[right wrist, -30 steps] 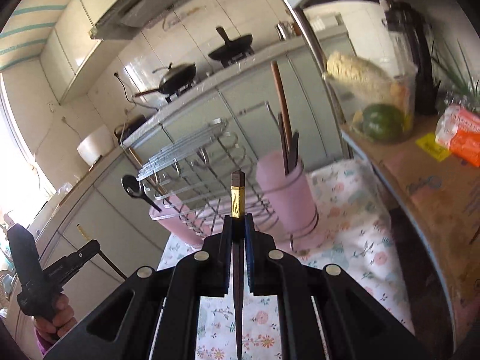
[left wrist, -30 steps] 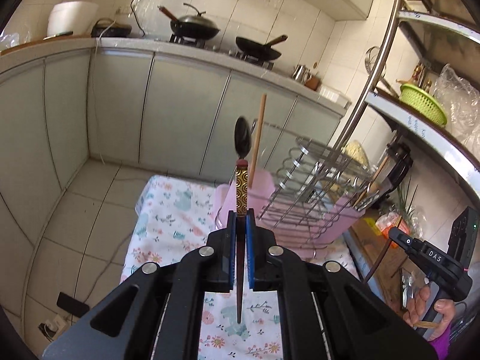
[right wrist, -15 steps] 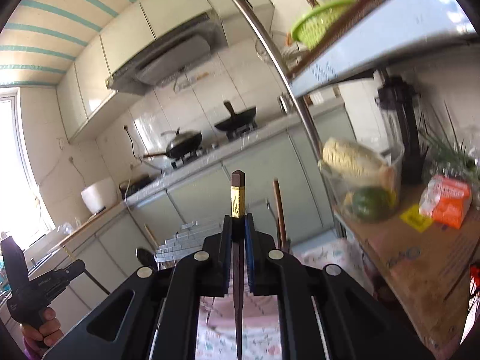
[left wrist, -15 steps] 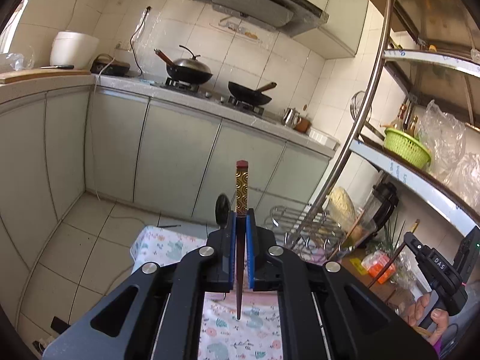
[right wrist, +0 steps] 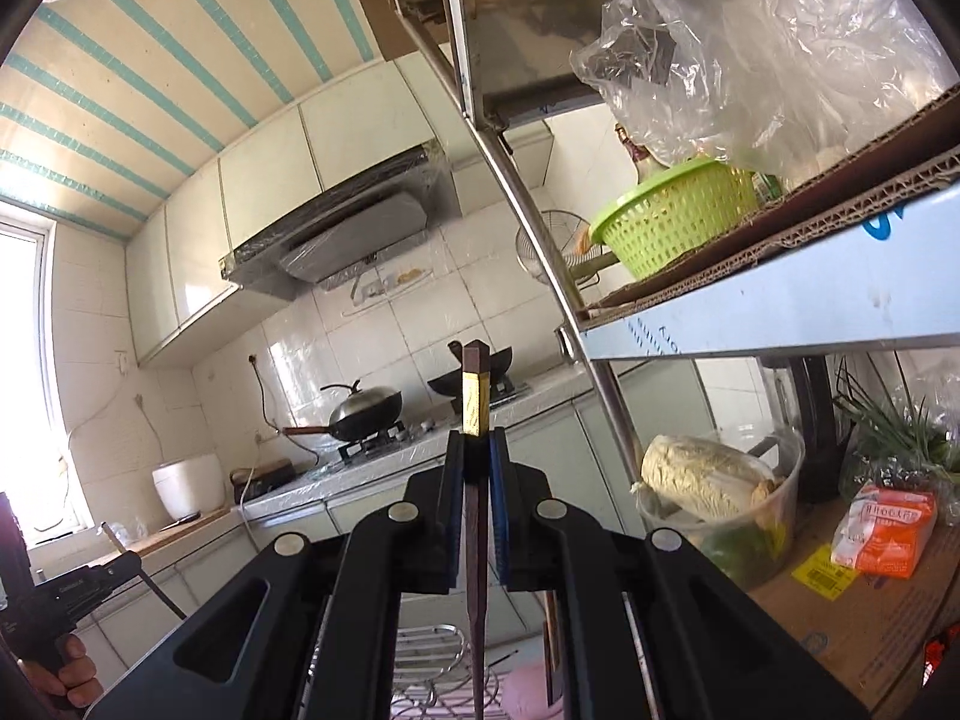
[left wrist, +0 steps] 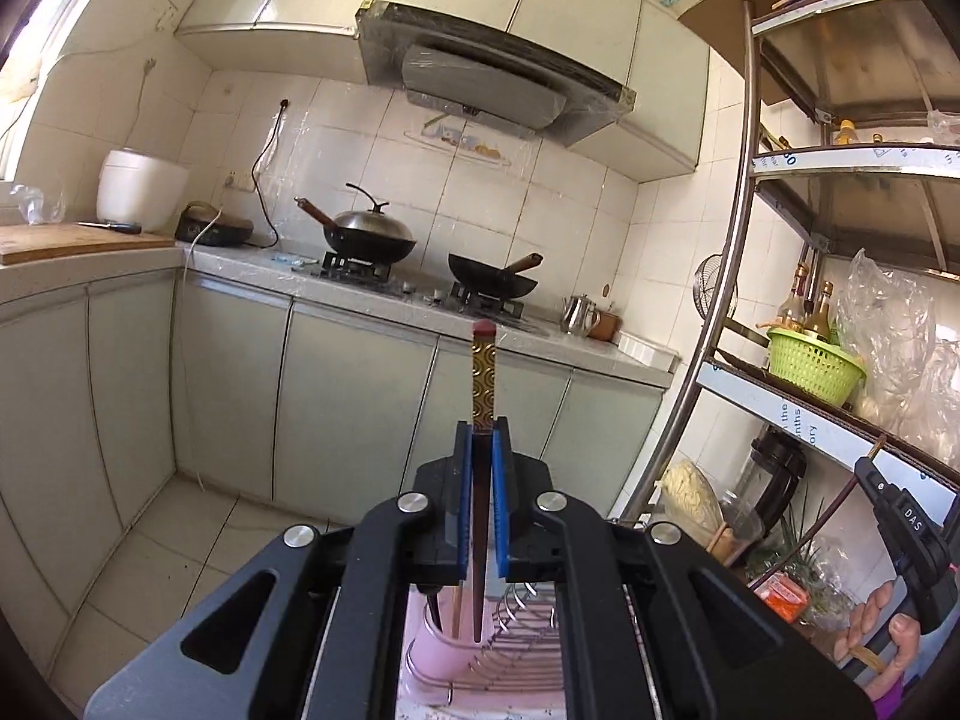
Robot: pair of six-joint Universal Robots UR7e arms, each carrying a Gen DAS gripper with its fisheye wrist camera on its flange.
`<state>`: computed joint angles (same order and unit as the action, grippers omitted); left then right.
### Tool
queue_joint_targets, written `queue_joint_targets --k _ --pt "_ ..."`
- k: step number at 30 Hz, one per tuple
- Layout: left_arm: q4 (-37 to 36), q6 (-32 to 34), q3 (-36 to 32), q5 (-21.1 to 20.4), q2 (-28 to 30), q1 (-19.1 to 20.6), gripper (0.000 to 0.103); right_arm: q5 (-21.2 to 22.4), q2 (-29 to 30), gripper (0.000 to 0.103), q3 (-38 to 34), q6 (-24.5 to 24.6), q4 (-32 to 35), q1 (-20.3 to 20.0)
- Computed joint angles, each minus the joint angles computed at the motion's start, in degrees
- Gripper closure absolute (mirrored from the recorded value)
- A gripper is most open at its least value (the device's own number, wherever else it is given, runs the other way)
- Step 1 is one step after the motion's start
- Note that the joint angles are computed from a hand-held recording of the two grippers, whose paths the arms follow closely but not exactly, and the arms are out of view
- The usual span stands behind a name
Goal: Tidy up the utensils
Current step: 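Lift the gold-tipped chopstick with the left tool while the right tool lifts its chopstick, then release the chopstick into the pink cup while the right tool drops its chopstick in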
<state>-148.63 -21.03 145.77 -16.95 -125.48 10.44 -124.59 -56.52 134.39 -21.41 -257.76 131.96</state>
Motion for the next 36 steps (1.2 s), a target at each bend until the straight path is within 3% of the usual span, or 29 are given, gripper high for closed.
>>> queue_joint_targets --k 4,11,16,28,36 --pt "-12.23 7.84 -0.29 -2.61 5.71 4.26 0.098 1.21 -0.07 0.095 -0.70 0.48 2.26 -2.02" --pt "-19.19 11.13 -0.88 -7.09 11.27 11.82 0.098 1.87 1.47 0.095 -1.66 -0.19 2.73 -4.95" --pt "-20.10 11.46 -1.18 -9.23 12.72 15.23 0.098 1.59 2.05 0.095 -2.14 0.08 3.88 -6.45" --pt "-21.07 12.89 -1.68 -11.60 15.32 19.27 0.098 -1.79 3.27 0.095 -4.11 0.08 11.30 -8.80" --pt "-19.51 11.16 -2.57 -15.58 17.62 24.62 0.097 -2.50 4.91 0.095 -3.47 1.71 13.78 -11.46"
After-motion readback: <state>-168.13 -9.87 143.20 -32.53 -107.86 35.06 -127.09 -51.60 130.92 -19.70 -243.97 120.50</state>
